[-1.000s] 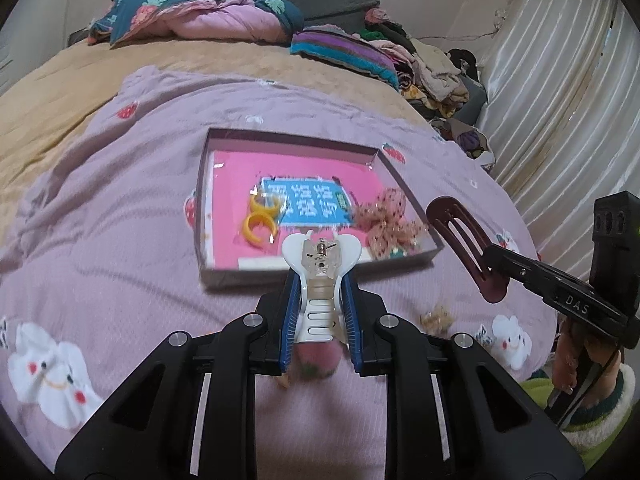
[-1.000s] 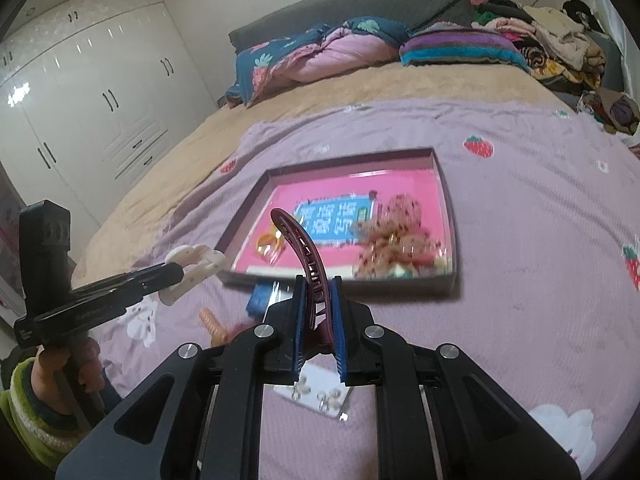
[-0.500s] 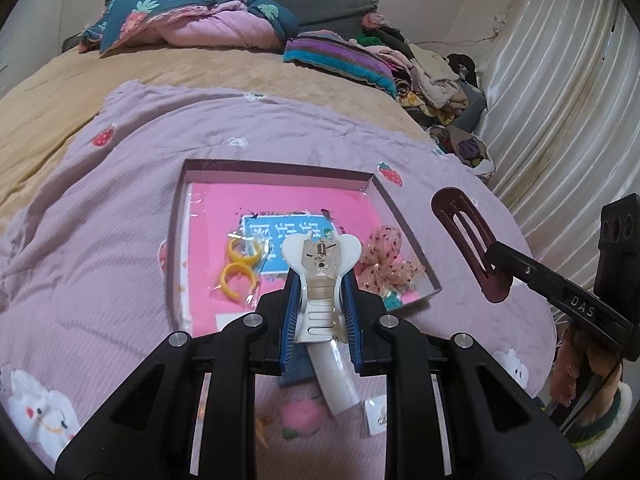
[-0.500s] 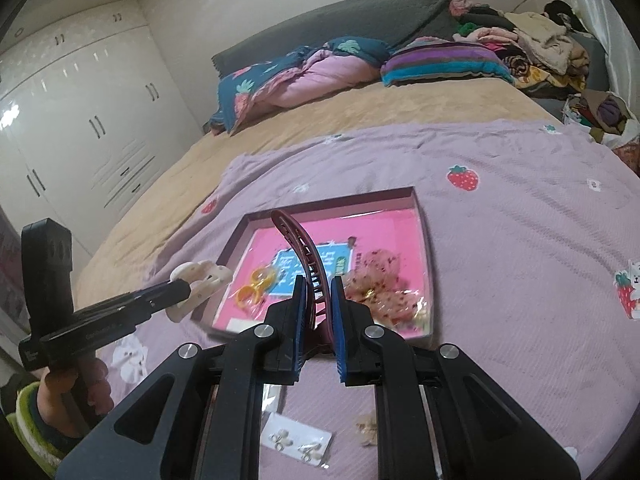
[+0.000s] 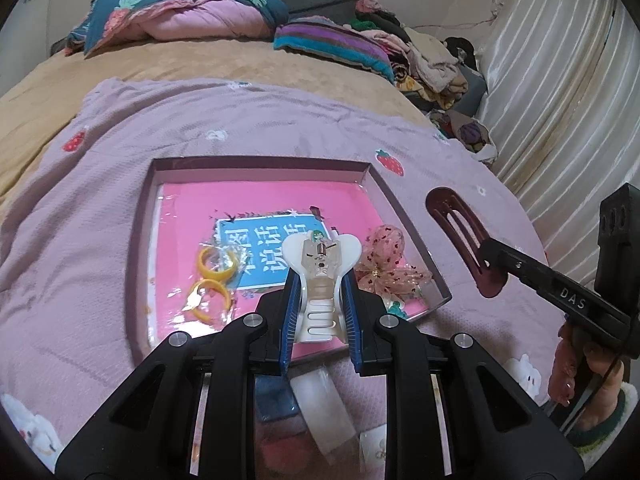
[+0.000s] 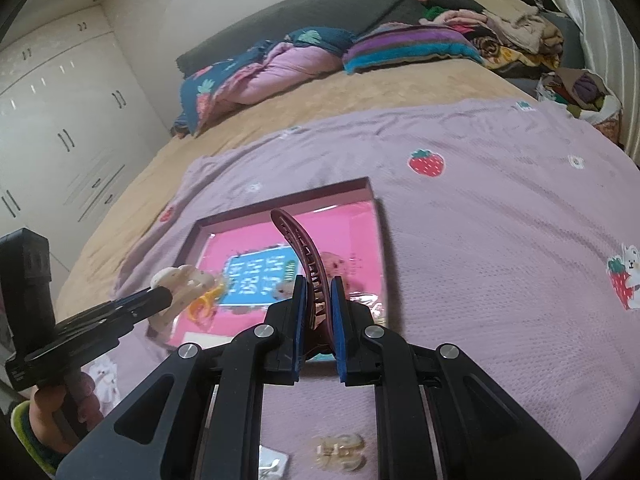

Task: Organize jewelry
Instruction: 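Carry the white claw with left tool while right tool carries the red claw into the box, then open both tools to drop the claws in the box and withdraw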

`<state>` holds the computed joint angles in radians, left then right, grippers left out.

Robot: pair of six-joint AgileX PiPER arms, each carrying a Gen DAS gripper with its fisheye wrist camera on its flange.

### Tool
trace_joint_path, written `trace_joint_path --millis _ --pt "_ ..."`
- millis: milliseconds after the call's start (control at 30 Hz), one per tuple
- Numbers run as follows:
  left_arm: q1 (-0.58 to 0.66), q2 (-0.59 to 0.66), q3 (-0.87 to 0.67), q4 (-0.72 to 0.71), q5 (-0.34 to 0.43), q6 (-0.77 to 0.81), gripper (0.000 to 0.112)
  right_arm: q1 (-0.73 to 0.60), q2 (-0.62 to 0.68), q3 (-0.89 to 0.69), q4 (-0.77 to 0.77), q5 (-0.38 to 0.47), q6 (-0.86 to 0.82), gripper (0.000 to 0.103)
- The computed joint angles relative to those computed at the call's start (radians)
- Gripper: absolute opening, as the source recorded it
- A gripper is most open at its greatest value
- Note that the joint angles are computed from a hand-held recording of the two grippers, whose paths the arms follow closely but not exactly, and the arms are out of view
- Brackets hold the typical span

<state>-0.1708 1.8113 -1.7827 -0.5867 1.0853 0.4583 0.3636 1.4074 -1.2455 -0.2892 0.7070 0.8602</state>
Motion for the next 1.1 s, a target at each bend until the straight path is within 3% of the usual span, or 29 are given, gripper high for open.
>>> trace_joint_path --millis 733,867,1100 --pt "-0.043 0.131 -0.037 0.037 -0.016 -0.007 0.014 -0.072 0.153 -0.022 0.052 -0.065 -0.017 0.012" --pt "-0.031 0.117 -0.021 0.048 -0.021 -0.002 0.027 -0.056 0.190 -0.050 0.015 -0.054 0.016 0.012" --pt "-0.012 0.086 -0.005 0.073 -0.028 -0.003 0.033 -0.046 0.196 -0.045 0.042 -0.070 -0.010 0.013"
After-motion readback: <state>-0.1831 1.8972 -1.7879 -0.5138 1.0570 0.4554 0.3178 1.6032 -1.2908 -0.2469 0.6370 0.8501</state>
